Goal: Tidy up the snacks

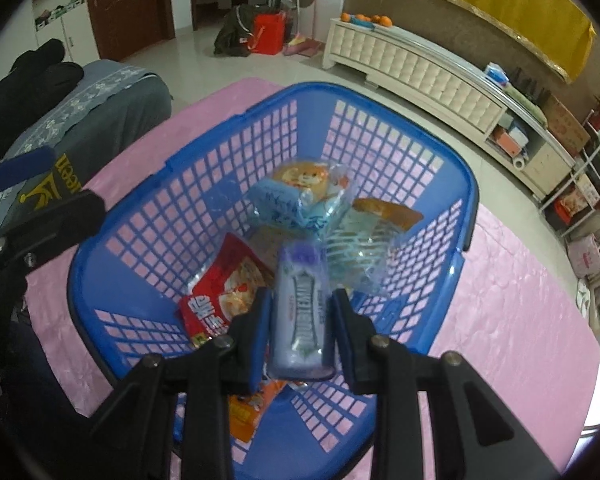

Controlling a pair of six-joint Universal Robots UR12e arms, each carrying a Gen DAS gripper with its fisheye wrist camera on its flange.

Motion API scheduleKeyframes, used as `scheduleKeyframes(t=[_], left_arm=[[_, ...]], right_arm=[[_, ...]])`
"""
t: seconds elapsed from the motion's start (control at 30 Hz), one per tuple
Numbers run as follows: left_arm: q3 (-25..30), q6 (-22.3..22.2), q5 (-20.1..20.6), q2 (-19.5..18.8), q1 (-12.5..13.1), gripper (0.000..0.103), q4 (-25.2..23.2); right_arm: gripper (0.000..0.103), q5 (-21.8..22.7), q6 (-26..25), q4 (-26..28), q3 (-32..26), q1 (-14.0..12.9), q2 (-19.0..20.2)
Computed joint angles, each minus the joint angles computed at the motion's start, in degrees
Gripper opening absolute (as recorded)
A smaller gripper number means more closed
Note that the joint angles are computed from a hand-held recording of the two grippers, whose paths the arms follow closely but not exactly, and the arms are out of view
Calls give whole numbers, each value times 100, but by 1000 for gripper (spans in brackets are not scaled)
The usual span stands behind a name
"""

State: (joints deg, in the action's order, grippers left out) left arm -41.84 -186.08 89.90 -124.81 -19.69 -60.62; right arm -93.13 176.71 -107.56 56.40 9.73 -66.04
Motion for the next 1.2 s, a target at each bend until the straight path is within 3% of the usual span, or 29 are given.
scheduleKeyframes(t=[0.07,0.13,0.33,0.47,0.7,0.87,0.97,1.2], left_arm=[[-52,-11,12,40,5,103,10],[-168,-33,-2,113,6,103,93],[-578,-41,-170,396,-2,103,329],[-953,-80,-293,660,-48,103,516],[-1587,13,-114,1131,-219,103,970],[-1947,347,-1,1432,-390,103,1509],[-1992,505,-28,1526,-463,103,1714],[-2238,535,-134,1773,-589,103,2200]], right_arm=[[50,-40,-17,83,-13,9,-21],[56,-4,33,14,88,5,-115],[67,38,283,-709,725,-29,-659],[68,-102,493,-1035,1098,-34,-992],[69,-292,809,-1366,1644,-57,-1512],[90,-362,1119,-1858,2047,-63,-1883],[103,-654,1225,-2269,2300,-9,-2115],[103,-1351,1331,-2747,2646,180,-2502]])
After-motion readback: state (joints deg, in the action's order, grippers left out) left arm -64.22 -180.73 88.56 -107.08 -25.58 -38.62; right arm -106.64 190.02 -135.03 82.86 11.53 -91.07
